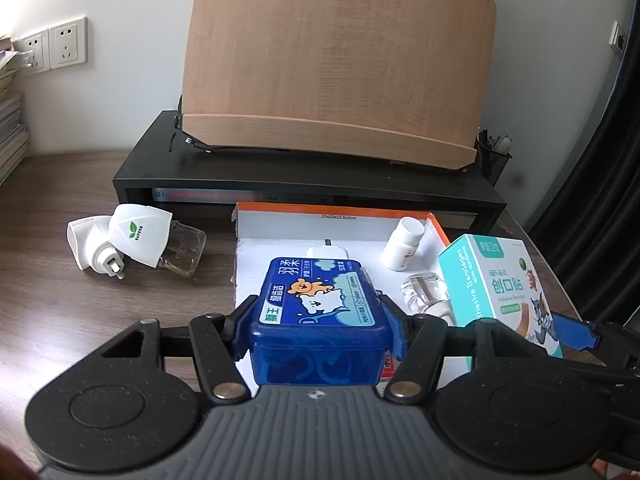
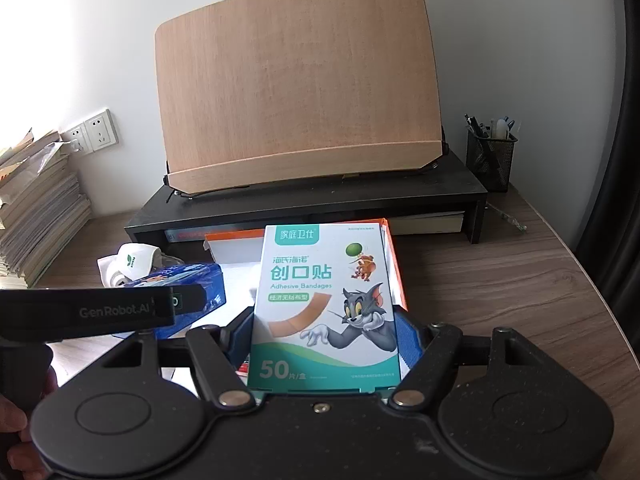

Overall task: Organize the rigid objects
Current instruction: 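Lower the blue box with the left gripper while the right gripper lowers the teal box into the white box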

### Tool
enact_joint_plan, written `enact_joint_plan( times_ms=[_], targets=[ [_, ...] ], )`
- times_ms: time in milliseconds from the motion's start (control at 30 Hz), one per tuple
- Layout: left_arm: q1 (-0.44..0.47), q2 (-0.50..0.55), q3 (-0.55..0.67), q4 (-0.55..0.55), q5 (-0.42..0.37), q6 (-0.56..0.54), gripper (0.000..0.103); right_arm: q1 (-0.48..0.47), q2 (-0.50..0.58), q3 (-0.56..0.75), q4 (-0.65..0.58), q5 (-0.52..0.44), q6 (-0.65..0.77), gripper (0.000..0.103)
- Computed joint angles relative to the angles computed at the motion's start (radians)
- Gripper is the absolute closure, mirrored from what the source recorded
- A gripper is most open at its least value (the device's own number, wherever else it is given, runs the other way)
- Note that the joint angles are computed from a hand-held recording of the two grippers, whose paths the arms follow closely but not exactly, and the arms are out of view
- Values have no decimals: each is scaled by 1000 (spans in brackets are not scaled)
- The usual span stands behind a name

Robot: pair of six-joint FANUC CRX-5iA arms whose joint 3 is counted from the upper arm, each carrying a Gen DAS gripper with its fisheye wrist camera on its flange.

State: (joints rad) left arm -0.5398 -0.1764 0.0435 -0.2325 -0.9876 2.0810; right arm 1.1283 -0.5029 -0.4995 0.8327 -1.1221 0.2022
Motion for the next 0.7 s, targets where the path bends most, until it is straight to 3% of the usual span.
enact_joint_plan(
  times_ms=[700],
  targets=[
    [33, -3, -12, 22, 1, -10, 40, -13, 32, 19, -21, 15, 9, 19]
  ],
)
